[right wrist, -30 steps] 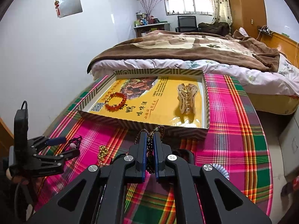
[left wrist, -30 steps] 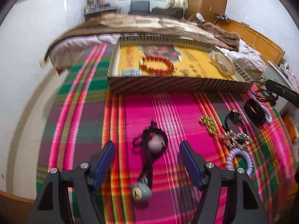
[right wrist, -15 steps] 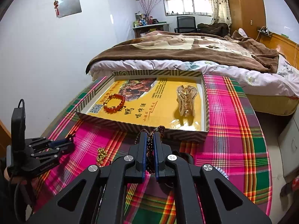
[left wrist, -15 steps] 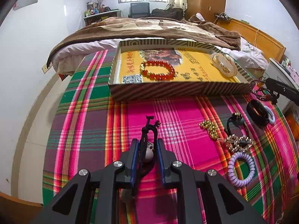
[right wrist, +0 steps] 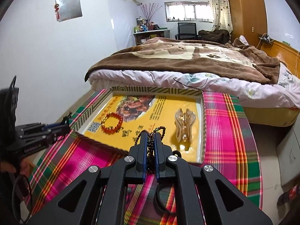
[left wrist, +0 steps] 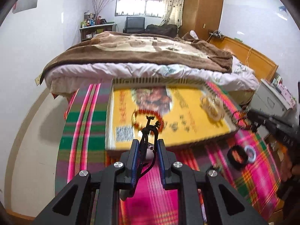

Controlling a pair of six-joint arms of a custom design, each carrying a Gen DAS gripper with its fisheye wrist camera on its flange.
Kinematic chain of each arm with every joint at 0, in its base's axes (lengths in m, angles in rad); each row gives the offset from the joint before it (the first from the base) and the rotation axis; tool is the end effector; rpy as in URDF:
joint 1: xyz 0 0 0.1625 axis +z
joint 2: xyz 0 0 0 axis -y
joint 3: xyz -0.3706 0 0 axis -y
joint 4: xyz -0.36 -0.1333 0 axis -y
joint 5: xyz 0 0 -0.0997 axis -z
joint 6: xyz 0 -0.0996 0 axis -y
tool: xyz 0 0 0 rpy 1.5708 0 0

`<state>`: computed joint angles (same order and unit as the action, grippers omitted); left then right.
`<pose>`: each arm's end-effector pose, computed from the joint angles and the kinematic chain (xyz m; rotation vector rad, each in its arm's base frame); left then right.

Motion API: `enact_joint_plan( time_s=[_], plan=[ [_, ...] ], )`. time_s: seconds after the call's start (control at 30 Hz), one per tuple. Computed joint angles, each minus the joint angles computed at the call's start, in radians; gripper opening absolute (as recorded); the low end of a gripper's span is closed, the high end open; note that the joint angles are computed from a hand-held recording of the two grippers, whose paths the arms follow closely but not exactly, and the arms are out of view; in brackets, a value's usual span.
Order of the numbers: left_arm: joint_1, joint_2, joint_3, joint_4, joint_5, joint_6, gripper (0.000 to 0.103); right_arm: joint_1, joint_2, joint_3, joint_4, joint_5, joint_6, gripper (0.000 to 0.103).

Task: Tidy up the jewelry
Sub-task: 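Lift and carry the black charm and dark bracelet with both grippers into the tray, then open both grippers to drop the charm and dark bracelet in the tray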

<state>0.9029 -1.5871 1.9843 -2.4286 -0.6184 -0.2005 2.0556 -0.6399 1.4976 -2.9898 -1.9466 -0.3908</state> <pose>-0.1047 -0.4790 0.3864 0.2592 2.2766 -0.9774 0.3962 -0.5446 0.0861 1.0059 -2.4962 0.7978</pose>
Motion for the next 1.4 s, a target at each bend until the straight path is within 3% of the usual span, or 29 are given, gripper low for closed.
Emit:
enact_joint_plan(
  time_s=[0.37, 0.93, 1.4],
  plan=[
    [0.102, 0.193, -0.218, -0.093, -0.111, 0.129, 0.019, -0.012, 0.124, -0.201, 0.116, -0.032, 0.000, 0.006],
    [0.270, 0.430, -0.500, -0.014, -0.272, 0.138, 0.019, -0.029, 0.317, -0.479, 0.305, -0.106, 0.020, 0.006],
    [0.300, 0.499, -0.570, 0.059, -0.241, 0.125, 0.019, -0.035, 0.373, -0.555, 0.341, -0.139, 0.022, 0.007]
  ],
)
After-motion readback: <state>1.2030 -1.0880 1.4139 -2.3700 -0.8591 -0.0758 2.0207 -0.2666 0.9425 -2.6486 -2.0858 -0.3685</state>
